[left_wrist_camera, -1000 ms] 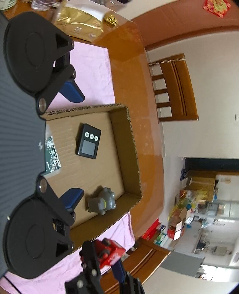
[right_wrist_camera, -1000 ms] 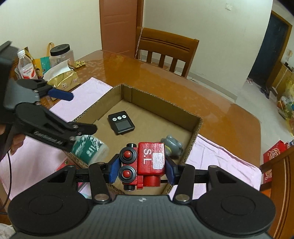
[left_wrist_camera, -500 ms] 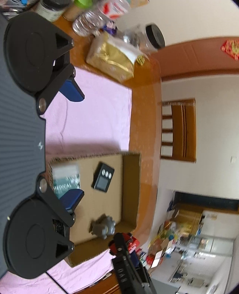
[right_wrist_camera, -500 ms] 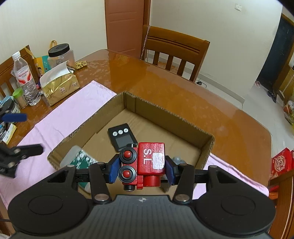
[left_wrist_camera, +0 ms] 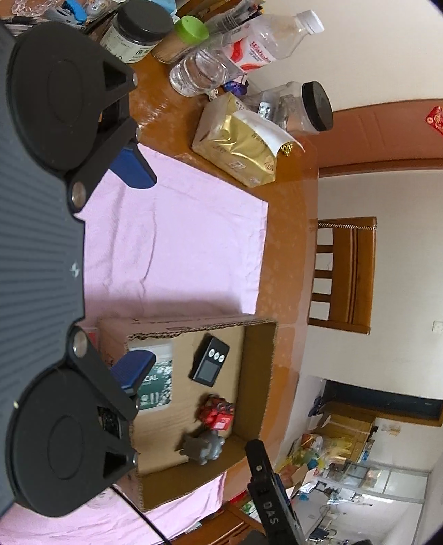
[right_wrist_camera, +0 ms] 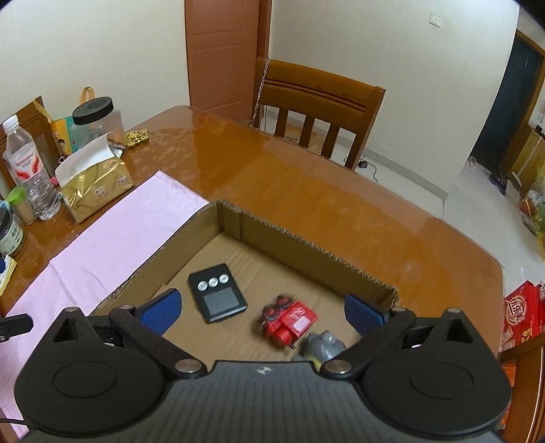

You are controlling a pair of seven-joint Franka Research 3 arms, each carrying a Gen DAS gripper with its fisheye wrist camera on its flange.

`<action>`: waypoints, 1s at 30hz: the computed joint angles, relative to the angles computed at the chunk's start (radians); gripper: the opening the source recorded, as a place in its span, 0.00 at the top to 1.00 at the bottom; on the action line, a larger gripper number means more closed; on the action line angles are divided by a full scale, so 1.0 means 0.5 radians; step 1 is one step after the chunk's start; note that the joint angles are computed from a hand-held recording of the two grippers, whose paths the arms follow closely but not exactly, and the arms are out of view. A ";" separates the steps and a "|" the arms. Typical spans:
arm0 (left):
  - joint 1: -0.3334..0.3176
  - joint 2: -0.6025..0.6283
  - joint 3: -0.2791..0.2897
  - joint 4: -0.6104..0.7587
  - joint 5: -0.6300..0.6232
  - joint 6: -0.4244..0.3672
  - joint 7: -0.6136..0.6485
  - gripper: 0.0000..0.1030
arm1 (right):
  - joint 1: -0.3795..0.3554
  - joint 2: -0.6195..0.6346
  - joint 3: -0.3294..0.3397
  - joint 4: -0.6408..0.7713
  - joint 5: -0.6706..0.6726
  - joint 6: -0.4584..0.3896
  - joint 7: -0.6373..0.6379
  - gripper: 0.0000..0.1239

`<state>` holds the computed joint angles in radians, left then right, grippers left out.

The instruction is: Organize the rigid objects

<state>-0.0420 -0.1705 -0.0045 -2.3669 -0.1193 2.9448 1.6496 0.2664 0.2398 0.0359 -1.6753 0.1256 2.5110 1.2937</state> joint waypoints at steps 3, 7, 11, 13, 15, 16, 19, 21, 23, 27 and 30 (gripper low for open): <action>-0.032 -0.016 0.021 -0.020 -0.048 -0.010 0.065 0.03 | -0.004 -0.087 0.009 -0.104 0.026 0.005 -0.020 0.17; -0.049 -0.040 0.026 -0.047 -0.081 -0.011 0.108 0.03 | -0.006 -0.219 0.013 -0.260 0.041 0.034 -0.004 0.17; -0.086 -0.063 0.047 -0.073 -0.125 -0.023 0.176 0.02 | -0.020 -0.372 0.020 -0.447 0.093 0.085 0.037 0.17; -0.115 -0.073 0.067 -0.088 -0.169 -0.024 0.238 0.02 | -0.022 -0.465 0.023 -0.562 0.066 0.120 0.088 0.17; -0.129 -0.080 0.071 -0.101 -0.189 -0.035 0.283 0.02 | -0.026 -0.558 0.031 -0.682 0.077 0.158 0.108 0.17; -0.135 -0.080 0.071 -0.105 -0.197 -0.040 0.302 0.02 | -0.030 -0.609 0.035 -0.747 0.082 0.173 0.121 0.17; -0.163 -0.083 0.079 -0.119 -0.247 -0.063 0.382 0.02 | -0.034 -0.761 0.054 -0.944 0.092 0.211 0.167 0.17; -0.190 -0.089 0.090 -0.130 -0.301 -0.082 0.449 0.02 | -0.035 -0.856 0.073 -1.069 0.085 0.232 0.198 0.17; -0.227 -0.086 0.106 -0.133 -0.376 -0.098 0.543 0.02 | -0.034 -0.944 0.093 -1.190 0.081 0.234 0.229 0.17; -0.251 -0.055 0.087 -0.123 -0.468 -0.135 0.664 0.02 | -0.028 -1.075 0.145 -1.395 0.053 0.252 0.313 0.17; -0.266 -0.006 0.062 -0.089 -0.561 -0.182 0.766 0.02 | -0.037 -1.125 0.190 -1.507 0.020 0.236 0.446 0.17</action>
